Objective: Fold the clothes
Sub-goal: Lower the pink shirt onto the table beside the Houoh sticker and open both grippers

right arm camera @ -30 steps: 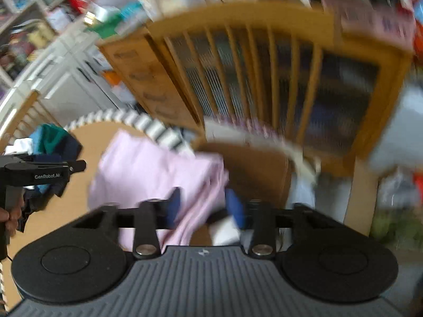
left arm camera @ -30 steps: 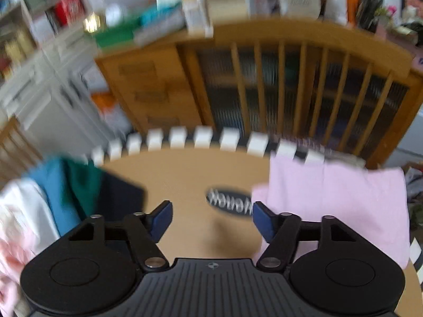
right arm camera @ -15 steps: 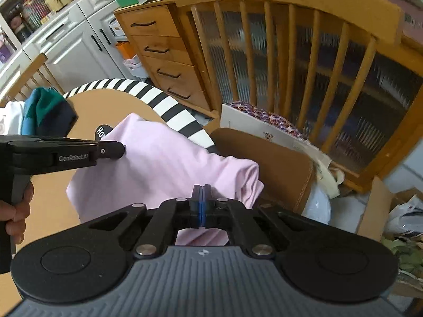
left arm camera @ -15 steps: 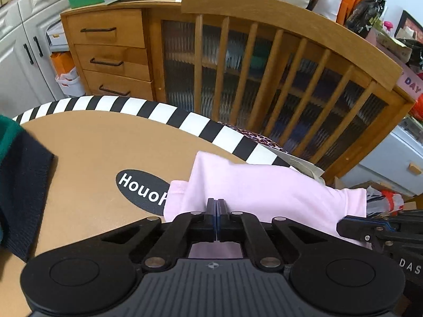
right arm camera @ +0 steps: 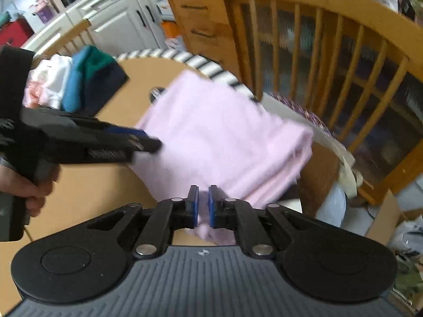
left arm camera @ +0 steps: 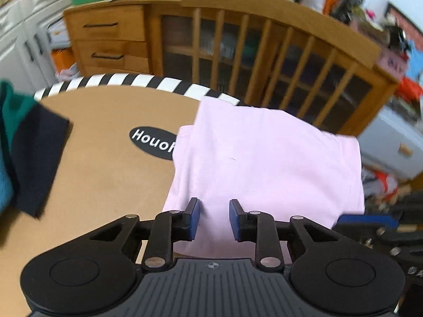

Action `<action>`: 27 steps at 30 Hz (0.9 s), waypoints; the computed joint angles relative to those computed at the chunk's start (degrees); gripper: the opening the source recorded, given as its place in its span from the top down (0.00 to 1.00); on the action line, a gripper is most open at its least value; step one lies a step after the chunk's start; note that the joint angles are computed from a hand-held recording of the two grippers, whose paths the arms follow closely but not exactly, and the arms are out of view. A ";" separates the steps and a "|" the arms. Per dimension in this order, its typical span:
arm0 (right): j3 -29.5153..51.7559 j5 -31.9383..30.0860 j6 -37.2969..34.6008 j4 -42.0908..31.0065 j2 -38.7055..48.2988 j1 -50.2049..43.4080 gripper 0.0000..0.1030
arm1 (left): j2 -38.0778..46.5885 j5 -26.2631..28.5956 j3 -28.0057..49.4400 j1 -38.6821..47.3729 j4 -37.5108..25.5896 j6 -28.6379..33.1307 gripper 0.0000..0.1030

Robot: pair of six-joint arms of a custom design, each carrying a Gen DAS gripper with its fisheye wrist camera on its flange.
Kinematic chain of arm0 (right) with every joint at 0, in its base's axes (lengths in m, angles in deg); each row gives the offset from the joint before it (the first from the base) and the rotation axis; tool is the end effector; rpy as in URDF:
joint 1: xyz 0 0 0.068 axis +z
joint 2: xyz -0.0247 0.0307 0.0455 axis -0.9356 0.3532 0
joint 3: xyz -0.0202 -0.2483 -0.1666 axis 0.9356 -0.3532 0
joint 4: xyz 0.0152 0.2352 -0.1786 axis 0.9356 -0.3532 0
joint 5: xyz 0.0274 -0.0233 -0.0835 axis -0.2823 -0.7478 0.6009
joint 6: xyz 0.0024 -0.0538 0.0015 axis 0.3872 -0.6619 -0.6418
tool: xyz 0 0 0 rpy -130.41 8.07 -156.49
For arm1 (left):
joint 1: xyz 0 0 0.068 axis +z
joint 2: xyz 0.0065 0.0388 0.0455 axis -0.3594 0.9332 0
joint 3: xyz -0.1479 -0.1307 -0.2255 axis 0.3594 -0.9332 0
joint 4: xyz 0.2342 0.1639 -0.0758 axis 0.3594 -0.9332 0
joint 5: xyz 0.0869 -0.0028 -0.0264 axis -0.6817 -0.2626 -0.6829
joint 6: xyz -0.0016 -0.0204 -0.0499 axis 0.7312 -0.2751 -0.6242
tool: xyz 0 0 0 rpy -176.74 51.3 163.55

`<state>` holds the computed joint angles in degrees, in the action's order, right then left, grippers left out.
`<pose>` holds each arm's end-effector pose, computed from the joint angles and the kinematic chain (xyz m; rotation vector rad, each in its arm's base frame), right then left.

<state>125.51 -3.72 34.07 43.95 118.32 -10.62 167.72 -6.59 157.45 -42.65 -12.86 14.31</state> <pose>0.1507 0.2108 0.1536 0.9004 2.3627 0.1455 0.4116 -0.1788 0.1492 1.4795 2.2451 -0.5017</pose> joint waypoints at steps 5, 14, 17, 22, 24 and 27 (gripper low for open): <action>-1.06 -0.08 5.14 -2.60 -1.46 2.58 0.94 | 1.12 -0.28 2.69 0.28 -2.68 -0.93 0.73; 2.19 2.02 6.41 -5.23 0.63 8.05 0.89 | -2.16 -1.95 -1.80 0.05 0.31 1.01 0.61; 2.17 1.11 5.19 -2.74 2.40 6.26 0.87 | -1.56 -2.22 -1.19 -0.19 0.07 -0.05 0.60; 4.50 1.13 2.92 -3.18 5.62 5.76 0.86 | -1.07 -2.54 -0.56 -0.43 -0.39 -1.08 0.60; 4.31 1.07 3.54 -2.85 5.77 5.51 0.91 | -1.17 -2.87 -0.79 -0.59 -0.08 -1.18 0.60; 4.75 0.39 5.68 -4.75 5.51 5.30 1.00 | -1.25 -3.20 -0.92 -0.67 0.02 -1.21 0.59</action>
